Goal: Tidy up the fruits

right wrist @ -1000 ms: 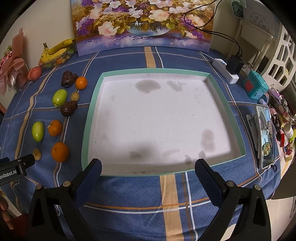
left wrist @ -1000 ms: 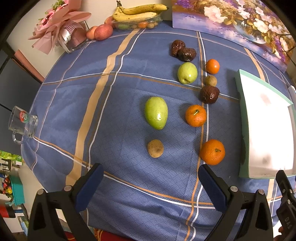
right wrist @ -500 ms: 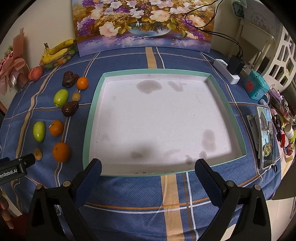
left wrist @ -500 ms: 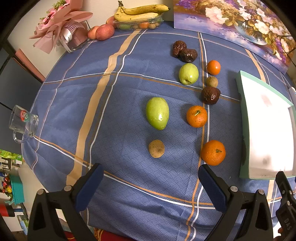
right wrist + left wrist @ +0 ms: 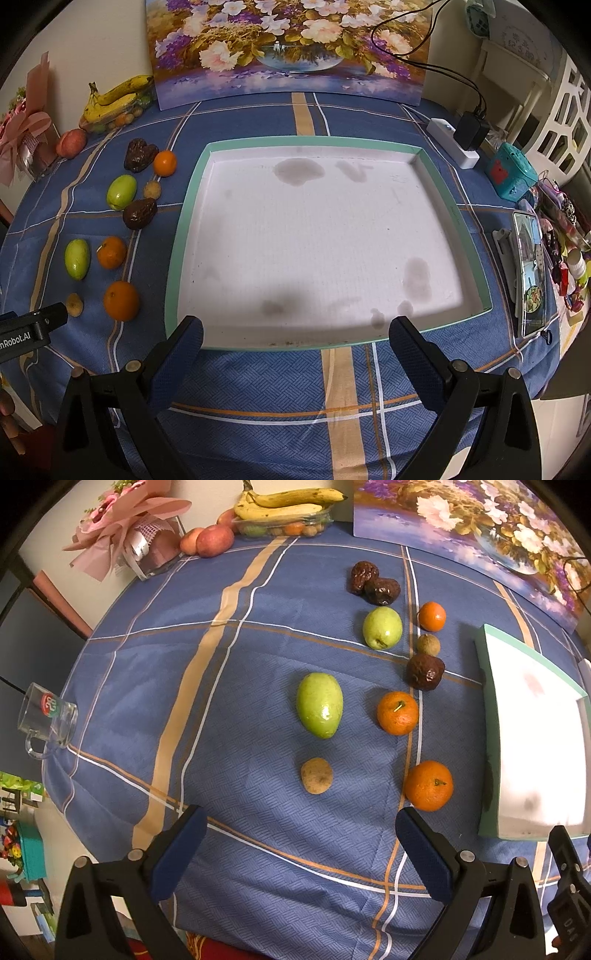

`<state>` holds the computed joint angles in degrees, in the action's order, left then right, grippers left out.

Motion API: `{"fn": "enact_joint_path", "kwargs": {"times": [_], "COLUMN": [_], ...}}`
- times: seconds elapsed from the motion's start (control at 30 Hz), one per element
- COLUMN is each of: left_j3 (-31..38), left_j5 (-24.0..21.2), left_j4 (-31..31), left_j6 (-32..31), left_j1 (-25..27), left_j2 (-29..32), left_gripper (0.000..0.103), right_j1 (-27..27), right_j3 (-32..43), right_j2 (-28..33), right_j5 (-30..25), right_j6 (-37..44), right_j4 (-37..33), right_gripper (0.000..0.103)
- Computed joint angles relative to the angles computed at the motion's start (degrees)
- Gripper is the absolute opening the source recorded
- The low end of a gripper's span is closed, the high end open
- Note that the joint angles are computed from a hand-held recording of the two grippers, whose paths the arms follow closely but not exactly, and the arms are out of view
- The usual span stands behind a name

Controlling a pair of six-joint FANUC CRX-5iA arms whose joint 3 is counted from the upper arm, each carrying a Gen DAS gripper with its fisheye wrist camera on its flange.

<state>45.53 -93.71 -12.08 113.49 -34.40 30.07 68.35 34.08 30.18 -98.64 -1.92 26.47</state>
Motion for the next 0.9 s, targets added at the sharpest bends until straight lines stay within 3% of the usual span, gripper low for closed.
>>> {"fn": "enact_joint_path", "kwargs": {"times": [0.9], "left_j3": [-1.55], "left_j5": [1.92], "left_j4": [-0.32], "left_j6": [1.59], "left_j1": [0.46], "left_j2": [-1.56], "left_gripper": [0.103], "right_j1": [0.11], "right_j3": [0.66], "right_j2": [0.44], "right_j5": [0.31], "right_j6": [1.86], "right_j4": [0.84], "right_gripper": [0.101]}}
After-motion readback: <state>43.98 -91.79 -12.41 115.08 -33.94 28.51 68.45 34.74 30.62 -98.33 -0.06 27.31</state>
